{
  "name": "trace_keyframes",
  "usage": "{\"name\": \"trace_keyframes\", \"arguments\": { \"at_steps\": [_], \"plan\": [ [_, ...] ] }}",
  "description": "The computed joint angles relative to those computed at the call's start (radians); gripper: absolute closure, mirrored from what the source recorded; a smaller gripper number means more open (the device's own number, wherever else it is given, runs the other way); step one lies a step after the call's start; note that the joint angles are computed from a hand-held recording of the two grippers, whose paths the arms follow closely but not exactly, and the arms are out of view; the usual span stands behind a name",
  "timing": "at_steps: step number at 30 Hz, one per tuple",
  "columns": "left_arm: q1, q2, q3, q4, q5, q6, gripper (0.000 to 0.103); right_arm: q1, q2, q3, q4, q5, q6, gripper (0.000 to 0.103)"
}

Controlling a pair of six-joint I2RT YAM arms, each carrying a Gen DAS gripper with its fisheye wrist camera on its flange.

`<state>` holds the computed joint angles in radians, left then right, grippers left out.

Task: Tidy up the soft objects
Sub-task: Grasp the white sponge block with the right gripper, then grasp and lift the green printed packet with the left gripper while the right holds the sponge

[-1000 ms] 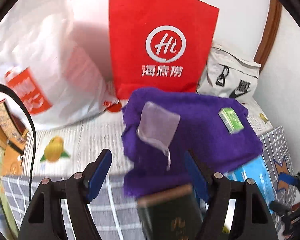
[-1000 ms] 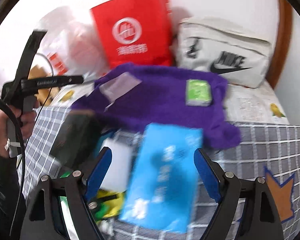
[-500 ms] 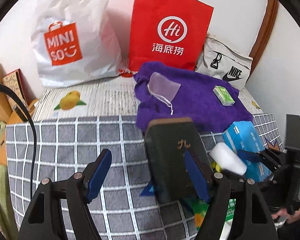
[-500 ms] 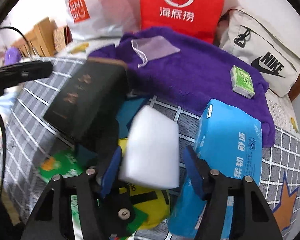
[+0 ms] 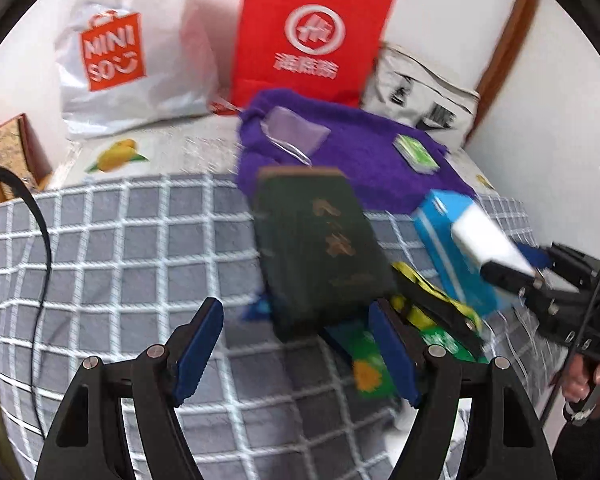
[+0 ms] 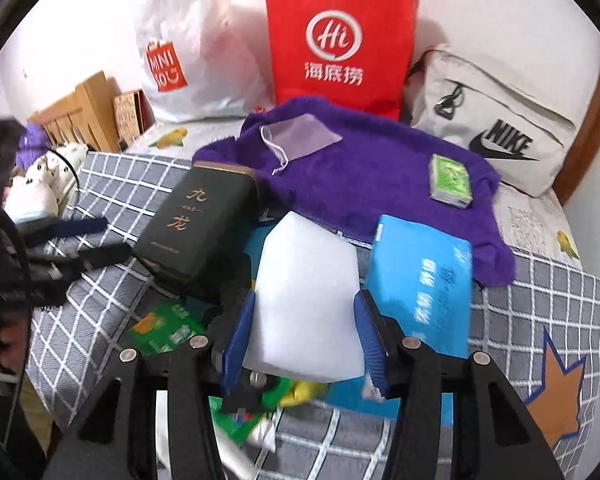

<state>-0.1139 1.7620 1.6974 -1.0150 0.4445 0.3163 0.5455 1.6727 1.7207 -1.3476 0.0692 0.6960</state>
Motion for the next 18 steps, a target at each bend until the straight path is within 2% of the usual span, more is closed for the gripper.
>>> {"name": "trace_keyframes", "arguments": {
  "at_steps": [6, 8, 9, 12, 18],
  "plan": [
    [-0.038, -0.076, -0.125, -0.004, 0.036, 0.03, 0.027, 0.054, -0.105, -0.035, -0.045, 0.043, 0.11, 0.052],
    [-0.05, -0.114, -0.17, 0.006, 0.049, 0.04, 0.021, 0.073, -0.144, -0.048, -0.065, 0.058, 0.147, 0.052],
    [-0.057, -0.13, -0.188, 0.016, 0.042, 0.042, 0.015, 0.082, -0.166, -0.056, -0.074, 0.063, 0.165, 0.052],
    [-0.11, -0.185, -0.26, 0.09, -0.055, 0.033, 0.013, 0.109, -0.221, -0.075, -0.105, 0.086, 0.218, 0.052],
    [-0.115, -0.132, -0.237, 0.056, -0.036, 0.023, 0.013, 0.147, -0.305, -0.119, -0.149, 0.103, 0.303, 0.052]
  ]
}}
